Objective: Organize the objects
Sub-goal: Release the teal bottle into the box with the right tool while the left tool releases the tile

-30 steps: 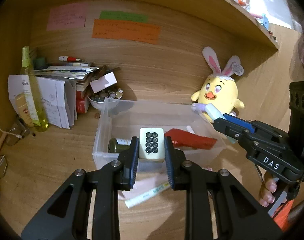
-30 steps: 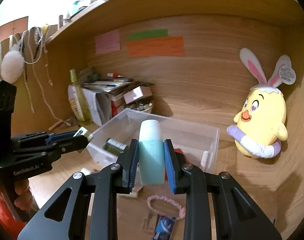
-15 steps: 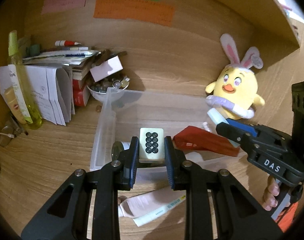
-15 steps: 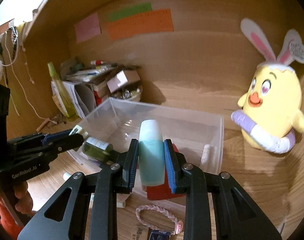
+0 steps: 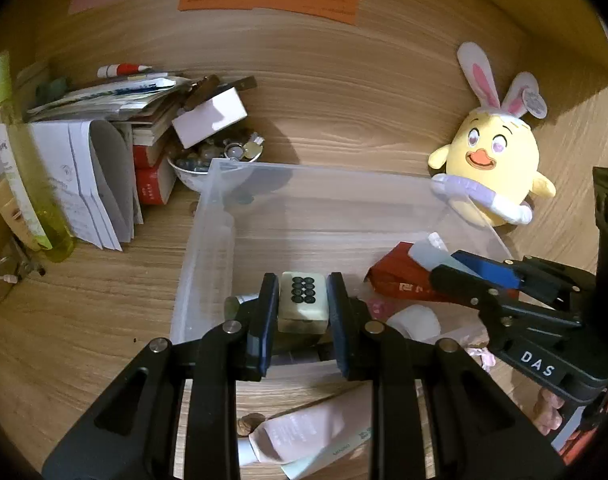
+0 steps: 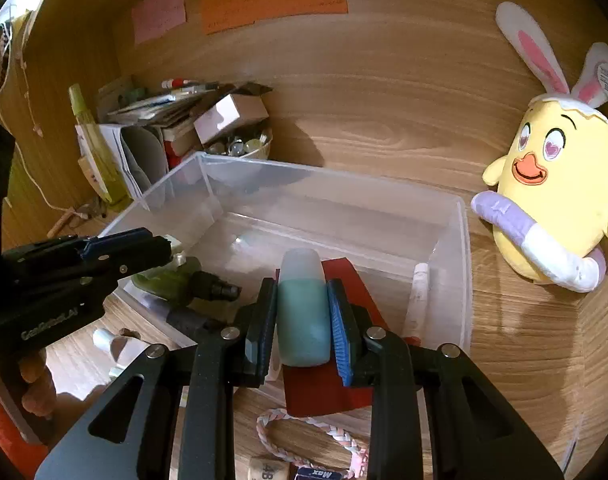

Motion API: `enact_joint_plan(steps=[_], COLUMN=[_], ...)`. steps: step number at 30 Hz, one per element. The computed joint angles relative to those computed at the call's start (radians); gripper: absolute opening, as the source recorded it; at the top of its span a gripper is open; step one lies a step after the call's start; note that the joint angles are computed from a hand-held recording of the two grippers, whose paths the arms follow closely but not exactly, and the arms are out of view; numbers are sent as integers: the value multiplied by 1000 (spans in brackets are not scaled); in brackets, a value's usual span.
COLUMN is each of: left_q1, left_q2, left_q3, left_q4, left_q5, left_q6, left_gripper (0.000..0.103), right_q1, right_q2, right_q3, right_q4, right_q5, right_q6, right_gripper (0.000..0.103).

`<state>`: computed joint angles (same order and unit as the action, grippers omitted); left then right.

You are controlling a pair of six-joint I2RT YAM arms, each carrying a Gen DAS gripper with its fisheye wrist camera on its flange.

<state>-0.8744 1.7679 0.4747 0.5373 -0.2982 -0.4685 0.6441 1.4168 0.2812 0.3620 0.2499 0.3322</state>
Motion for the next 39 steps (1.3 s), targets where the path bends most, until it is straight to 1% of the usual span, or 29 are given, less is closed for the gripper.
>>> enact_joint_plan(steps=[7,9,10,11,16,18,21,22,25,27,28,29,30,32,34,37,39], left_q1=[-8,-13,-17,-22,-38,-42,-55,-61,-85,-100,-107,-117,-129,-146,-157,-168,-175], left_q2=[3,-6,-12,-19,-52,-69,-99,-110,-144,-165,-172,-180,-187,-199,-217,-241,-260], left_q3=[0,-7,-10,-15,-30,-39,-57,-63,-84,-96,-100,-106,-114,-125,-142,-162,-174], left_q4=[8,12,11,13,2,-2,-10,-11,-22,-37,-46,-53,-58,-67,-74,-84,-95], left_q5=[-4,-3,-8,-11,-20,-18,-31,-37,-69,-88,-99,-115,-133,-158,-173,-184,-193], left_q6=[10,14,14,16,9,4,-1,-1,-3,-13,-20,-28,-36,-47,-58,-69,-75], left_gripper=[24,24,24,24,25,27,33,36,43,48,53,57,59,64,68,73,75], right_q1=[7,8,12,18,52,55,61,71,91,117,128,139,151,198,241,292,316], right_q2=[21,17,13,8,-15,-27,-53,-72,-143,-212,-243,-272,-305,-367,-426,-509,-573], right_q3=[17,16,14,12,2,-2,-9,-13,-39,-57,-62,-68,-73,-82,-91,-98,-109], right_q4=[-12,-14,-14,-16,-18,-20,-36,-51,-75,-107,-127,-145,-167,-217,-266,-350,-409], right_q5=[14,13,16,21,55,56,74,98,131,159,169,177,188,243,295,342,353], right_q6=[2,3,5,5,5,4,3,4,6,13,15,16,16,30,48,77,103], right_gripper=[24,30,34,36,36,36,36,38,51,54,56,60,62,76,81,82,83])
